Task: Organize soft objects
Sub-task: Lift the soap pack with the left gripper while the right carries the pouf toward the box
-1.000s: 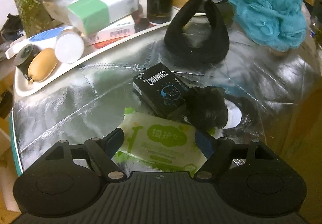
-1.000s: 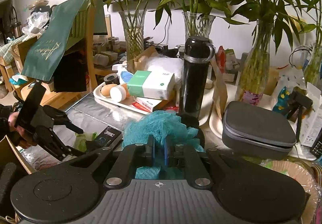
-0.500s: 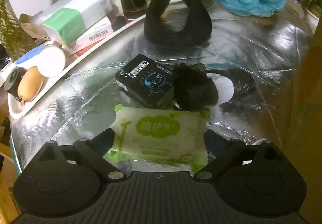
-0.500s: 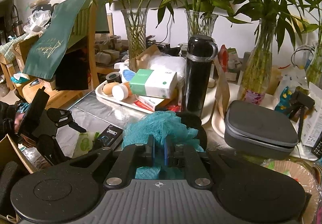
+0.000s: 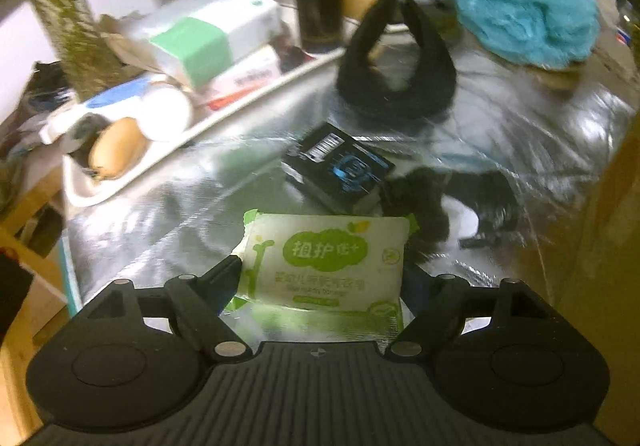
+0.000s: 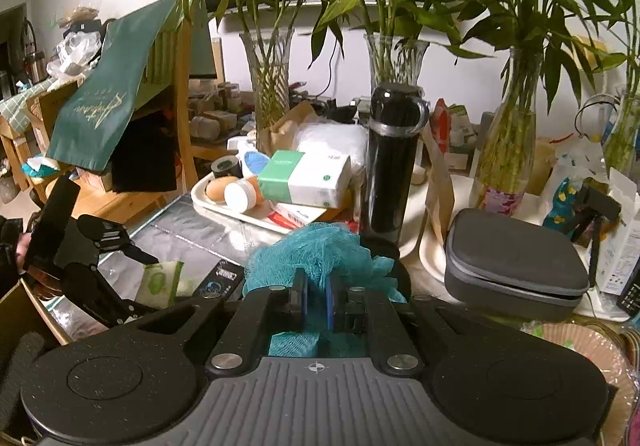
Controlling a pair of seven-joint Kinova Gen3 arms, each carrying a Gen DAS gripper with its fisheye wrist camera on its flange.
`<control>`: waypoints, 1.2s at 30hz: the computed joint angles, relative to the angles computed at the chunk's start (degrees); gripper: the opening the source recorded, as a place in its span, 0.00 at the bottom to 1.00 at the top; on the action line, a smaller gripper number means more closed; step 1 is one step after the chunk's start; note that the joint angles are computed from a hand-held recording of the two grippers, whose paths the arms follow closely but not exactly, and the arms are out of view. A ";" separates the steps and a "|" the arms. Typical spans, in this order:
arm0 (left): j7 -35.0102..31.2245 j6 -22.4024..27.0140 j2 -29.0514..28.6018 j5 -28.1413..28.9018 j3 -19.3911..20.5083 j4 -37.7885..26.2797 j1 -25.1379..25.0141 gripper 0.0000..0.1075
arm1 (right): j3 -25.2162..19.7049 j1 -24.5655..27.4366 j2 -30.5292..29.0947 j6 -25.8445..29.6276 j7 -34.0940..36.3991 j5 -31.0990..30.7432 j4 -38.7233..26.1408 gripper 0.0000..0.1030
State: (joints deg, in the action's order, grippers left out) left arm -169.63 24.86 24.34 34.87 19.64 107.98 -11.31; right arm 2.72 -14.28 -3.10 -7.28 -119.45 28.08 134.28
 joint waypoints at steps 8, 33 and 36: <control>4.47 -0.70 -7.23 5.36 -2.03 2.96 -0.16 0.76 | -4.32 3.05 -1.24 -0.67 9.47 -10.97 0.68 0.10; -1.78 17.58 -32.93 17.71 -20.04 10.98 9.24 0.76 | -14.91 3.17 -22.78 15.32 23.78 -26.84 2.08 0.10; -2.04 19.40 -34.91 17.16 -21.91 11.52 11.72 0.76 | -15.87 3.08 -25.02 16.90 23.58 -27.12 2.15 0.10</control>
